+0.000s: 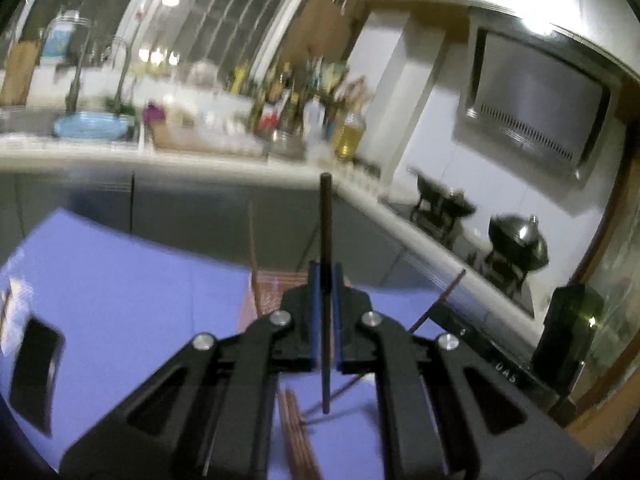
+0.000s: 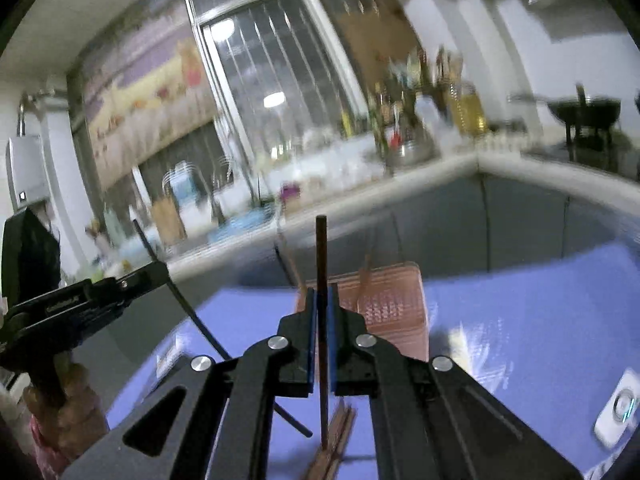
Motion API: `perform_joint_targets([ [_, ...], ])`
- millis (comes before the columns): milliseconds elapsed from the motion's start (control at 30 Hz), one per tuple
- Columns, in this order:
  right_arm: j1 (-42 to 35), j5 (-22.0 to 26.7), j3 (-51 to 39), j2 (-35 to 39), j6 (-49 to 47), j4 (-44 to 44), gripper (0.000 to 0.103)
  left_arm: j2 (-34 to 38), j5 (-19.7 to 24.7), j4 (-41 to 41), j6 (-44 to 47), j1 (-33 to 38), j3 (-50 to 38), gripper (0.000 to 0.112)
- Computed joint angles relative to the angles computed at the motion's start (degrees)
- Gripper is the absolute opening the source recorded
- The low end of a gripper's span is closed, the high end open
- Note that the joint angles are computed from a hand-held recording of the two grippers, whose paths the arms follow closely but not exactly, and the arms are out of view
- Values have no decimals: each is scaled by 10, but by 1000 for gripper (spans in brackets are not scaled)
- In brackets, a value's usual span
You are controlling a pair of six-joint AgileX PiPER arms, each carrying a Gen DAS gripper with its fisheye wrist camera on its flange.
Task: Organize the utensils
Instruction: 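Lift both chopsticks upright and carry them above the pink basket, then open both grippers to drop the chopsticks into the basket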
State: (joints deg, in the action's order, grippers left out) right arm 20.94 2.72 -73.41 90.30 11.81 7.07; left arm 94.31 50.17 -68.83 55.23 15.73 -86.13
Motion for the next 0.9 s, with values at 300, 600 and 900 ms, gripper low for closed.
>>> perform_joint_targets([
  [300, -14, 125, -332, 197, 87, -134, 5, 116, -139, 172, -162, -109, -222, 5],
  [600, -20, 151, -398, 258, 23, -47, 5, 216, -119, 293, -253, -135, -311, 5],
  [900, -15, 169, -441, 274, 73, -101, 5, 226, -121, 323, -264, -147, -301, 5],
])
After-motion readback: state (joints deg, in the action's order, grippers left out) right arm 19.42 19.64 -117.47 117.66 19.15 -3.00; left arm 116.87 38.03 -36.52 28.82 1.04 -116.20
